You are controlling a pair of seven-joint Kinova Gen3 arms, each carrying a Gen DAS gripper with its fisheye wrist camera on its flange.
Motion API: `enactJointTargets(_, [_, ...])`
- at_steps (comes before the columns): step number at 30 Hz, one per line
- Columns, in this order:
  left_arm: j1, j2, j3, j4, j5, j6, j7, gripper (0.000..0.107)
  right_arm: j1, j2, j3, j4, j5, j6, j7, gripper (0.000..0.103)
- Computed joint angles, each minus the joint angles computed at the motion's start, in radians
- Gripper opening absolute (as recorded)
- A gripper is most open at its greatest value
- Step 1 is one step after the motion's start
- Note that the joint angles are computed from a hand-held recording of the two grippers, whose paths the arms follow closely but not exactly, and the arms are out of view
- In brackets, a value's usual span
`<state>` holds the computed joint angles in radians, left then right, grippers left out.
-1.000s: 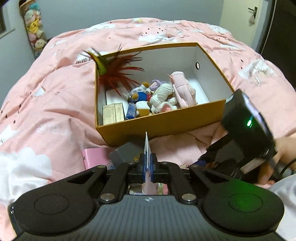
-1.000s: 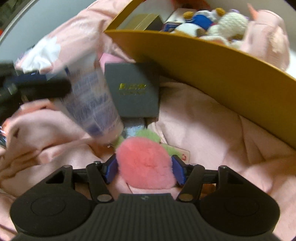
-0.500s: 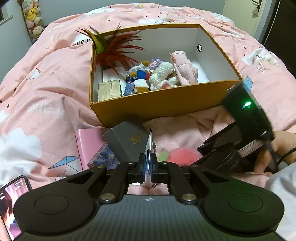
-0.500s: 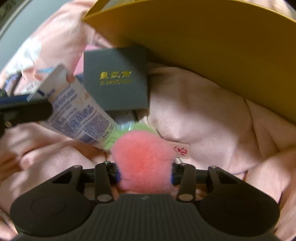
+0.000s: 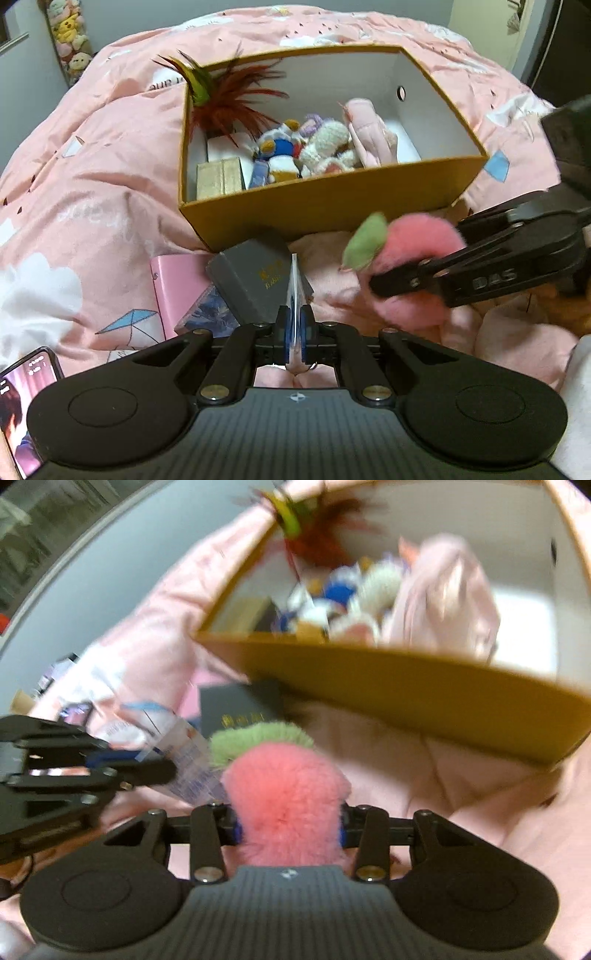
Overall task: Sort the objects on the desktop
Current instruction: 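Lift the card packet and pink pompom with both grippers toward the orange box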
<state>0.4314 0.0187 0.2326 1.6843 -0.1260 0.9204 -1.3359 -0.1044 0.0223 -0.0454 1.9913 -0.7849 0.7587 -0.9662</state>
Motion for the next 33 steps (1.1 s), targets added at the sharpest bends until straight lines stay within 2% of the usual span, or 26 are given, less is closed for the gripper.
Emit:
enactJointTargets(6, [-0.017,-0.044,-0.006,-0.014,0.040,-0.031,-0.017,0.005,0.052,-0.056,0.064,-0.018,-0.105,0.084,0.079,0.044])
enactJointTargets(12, [-0.042,-0.083,-0.008,-0.037,0.094,-0.085,-0.045,0.005,0.068,-0.109,0.102,-0.014,-0.174,0.096,0.119,0.044])
enactJointTargets(17, [-0.055,-0.085,-0.007,-0.071,0.136,-0.148,-0.067,0.004,0.075,-0.153,0.129,-0.037,-0.166,0.083,0.103,0.044])
enactJointTargets(22, [-0.046,-0.047,0.005,-0.123,0.147,-0.207,-0.069,0.004,0.068,-0.176,0.155,-0.068,-0.142,0.050,0.083,0.044])
enactJointTargets(28, [-0.019,0.053,0.009,-0.196,0.219,-0.285,-0.107,0.004,0.071,-0.154,0.164,-0.104,-0.101,0.002,0.037,0.044])
enactJointTargets(33, [0.010,0.134,0.006,-0.230,0.243,-0.340,-0.114,0.004,0.086,-0.113,0.170,-0.124,-0.088,-0.005,0.028,0.044])
